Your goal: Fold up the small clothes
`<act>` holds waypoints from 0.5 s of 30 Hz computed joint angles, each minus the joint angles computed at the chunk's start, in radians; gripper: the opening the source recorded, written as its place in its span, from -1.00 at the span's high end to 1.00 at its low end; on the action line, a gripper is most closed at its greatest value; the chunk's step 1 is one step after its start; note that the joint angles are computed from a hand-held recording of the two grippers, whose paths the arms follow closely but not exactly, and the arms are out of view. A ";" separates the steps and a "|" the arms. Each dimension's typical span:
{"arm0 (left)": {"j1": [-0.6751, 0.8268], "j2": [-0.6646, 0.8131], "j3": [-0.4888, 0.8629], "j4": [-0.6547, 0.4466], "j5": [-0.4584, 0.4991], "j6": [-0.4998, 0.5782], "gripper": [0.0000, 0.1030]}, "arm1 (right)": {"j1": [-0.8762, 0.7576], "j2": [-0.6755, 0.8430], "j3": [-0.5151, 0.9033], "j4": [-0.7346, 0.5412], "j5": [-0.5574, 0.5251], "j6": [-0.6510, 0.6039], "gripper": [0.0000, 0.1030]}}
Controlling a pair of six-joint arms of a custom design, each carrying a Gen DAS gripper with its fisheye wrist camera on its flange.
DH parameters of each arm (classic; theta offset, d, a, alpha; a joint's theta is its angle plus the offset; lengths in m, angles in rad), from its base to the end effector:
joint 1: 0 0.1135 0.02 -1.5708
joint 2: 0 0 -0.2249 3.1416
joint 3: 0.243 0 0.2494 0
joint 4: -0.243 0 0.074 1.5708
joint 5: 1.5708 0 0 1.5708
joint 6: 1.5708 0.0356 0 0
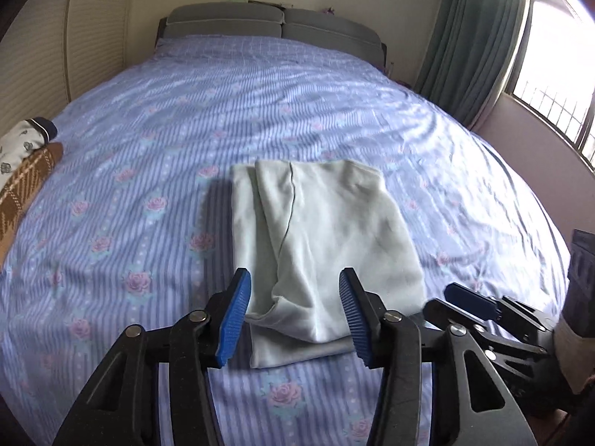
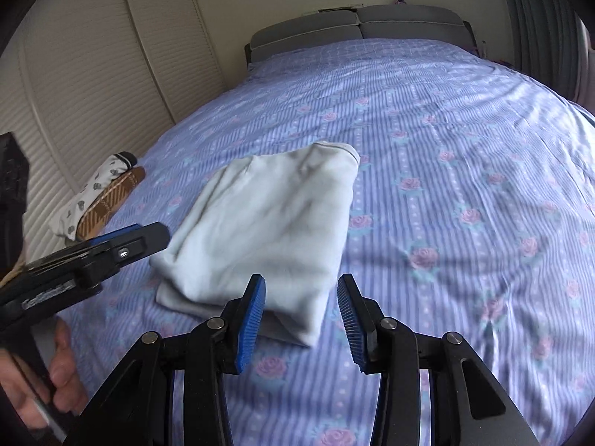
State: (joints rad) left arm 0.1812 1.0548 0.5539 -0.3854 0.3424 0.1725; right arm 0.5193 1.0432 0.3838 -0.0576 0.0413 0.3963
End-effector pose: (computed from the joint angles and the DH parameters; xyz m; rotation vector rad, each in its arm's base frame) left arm 0.2168 0.0276 0.1622 0.1374 2.4006 -0.2580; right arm 0.1895 0.1066 0.1349 -0.1210 2.3212 0.4242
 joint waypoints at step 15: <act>0.032 0.129 -0.017 0.036 -0.025 -0.009 0.71 | 0.010 0.140 -0.042 0.143 0.021 0.006 0.86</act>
State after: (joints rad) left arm 0.2135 1.1835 0.5369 -0.3492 0.3169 0.1636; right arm 0.5297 1.1836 0.3418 0.0858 0.0620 0.4020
